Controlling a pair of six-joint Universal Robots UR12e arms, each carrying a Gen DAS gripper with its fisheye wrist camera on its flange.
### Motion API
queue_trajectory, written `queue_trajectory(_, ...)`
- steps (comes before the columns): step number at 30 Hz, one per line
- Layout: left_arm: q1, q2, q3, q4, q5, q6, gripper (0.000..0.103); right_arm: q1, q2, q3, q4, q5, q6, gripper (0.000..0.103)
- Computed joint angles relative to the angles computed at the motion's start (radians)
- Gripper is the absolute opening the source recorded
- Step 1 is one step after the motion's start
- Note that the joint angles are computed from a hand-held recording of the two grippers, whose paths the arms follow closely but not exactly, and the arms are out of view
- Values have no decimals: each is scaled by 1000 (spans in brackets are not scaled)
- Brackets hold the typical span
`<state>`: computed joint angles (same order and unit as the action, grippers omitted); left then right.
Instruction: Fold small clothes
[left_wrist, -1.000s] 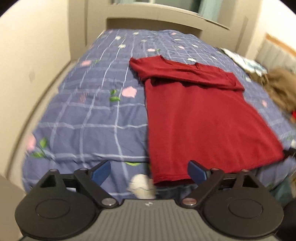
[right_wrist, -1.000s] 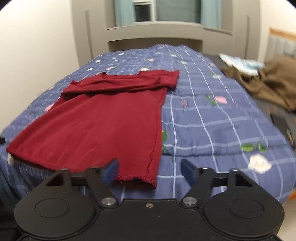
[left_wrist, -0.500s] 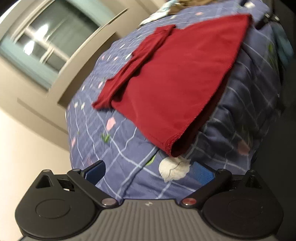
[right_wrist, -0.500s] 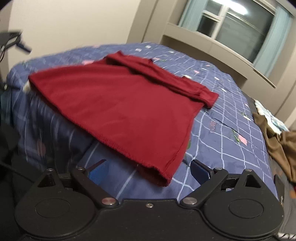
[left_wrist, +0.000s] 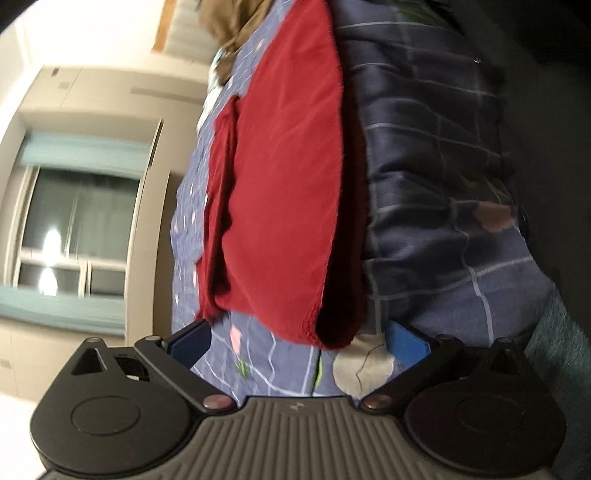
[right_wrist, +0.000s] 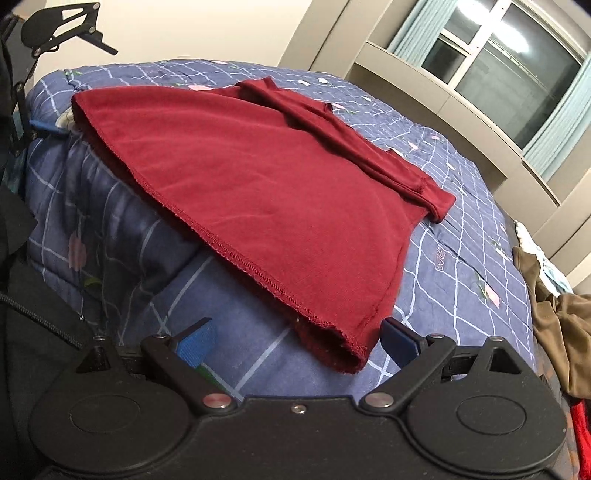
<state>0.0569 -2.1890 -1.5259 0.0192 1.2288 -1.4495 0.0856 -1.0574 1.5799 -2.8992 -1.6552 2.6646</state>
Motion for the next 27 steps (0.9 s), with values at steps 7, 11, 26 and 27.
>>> queue_trajectory(7, 13, 0, 24, -105, -61, 128, 89, -1, 4, -5, -9, 5, 27, 96)
queue_trajectory(11, 13, 12, 35, -189, -53, 166, 80, -2, 5, -5, -13, 7, 43, 96)
queue_trajectory(26, 11, -3, 54, -148, -33, 274, 20, -4, 4, 4, -35, 8, 71, 96)
queue_trajectory(27, 9, -2, 61, -159, -30, 254, 18, -5, 4, 5, -37, 8, 70, 96)
